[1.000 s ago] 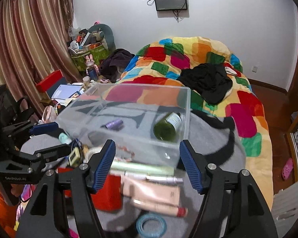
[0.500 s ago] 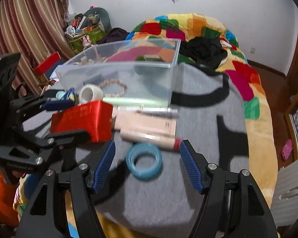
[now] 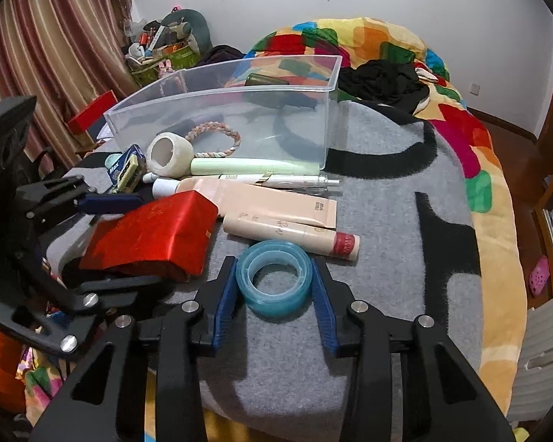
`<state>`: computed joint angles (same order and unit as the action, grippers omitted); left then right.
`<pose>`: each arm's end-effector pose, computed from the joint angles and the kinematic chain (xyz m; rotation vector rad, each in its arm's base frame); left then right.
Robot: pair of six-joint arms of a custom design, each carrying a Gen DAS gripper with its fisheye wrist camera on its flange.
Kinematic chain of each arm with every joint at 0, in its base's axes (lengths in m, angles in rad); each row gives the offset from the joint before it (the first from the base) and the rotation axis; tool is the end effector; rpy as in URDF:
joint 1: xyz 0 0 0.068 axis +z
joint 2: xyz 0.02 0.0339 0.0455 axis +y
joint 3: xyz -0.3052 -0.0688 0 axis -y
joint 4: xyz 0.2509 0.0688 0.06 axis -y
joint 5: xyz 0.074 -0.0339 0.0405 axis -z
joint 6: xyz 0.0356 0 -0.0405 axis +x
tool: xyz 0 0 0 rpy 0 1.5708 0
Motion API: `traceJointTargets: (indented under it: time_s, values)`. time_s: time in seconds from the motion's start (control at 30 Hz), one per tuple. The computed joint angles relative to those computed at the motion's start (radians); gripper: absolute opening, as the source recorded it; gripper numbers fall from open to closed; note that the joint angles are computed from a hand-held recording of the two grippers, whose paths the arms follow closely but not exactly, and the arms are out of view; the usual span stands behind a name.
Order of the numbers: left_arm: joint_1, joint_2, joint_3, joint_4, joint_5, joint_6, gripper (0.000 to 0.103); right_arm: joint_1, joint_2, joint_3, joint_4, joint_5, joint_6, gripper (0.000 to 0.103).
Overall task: Organize objects
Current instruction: 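Grasp the blue tape roll with the right tool while the left grasps the red packet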
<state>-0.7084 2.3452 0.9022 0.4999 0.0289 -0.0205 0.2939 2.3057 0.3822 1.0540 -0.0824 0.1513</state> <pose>0.2949 -0.2540 0.0018 0.8696 2.3924 -0.3289 0.2527 0.0795 0.0001 -0.2121 2.4499 0.2974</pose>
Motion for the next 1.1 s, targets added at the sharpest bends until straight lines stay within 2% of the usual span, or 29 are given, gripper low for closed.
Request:
traceJointTargets:
  time_s: [0.07, 0.23, 0.4, 0.7, 0.9, 1.1]
  values:
    - [0.004, 0.001, -0.003, 0.021, 0.02, -0.009, 0.068, 0.002, 0.003, -0.012, 0.021, 0.011, 0.002, 0.036]
    - [-0.017, -0.019, -0.048, 0.091, -0.007, -0.008, 0.056, 0.006, -0.021, -0.053, 0.068, 0.018, 0.006, 0.036]
    - [-0.023, -0.059, -0.113, 0.157, -0.046, -0.03, 0.055, 0.009, -0.07, -0.074, 0.079, 0.023, 0.013, 0.036]
    - [0.034, -0.188, -0.229, 0.261, -0.038, -0.074, 0.055, 0.024, -0.172, -0.074, 0.061, 0.037, 0.019, 0.036]
    - [0.092, -0.253, -0.223, 0.249, -0.056, -0.08, 0.055, 0.018, -0.236, -0.011, -0.025, 0.043, 0.029, 0.036]
    - [0.144, -0.248, -0.162, 0.203, -0.074, -0.082, 0.055, 0.008, -0.261, 0.103, -0.143, 0.043, 0.038, 0.036]
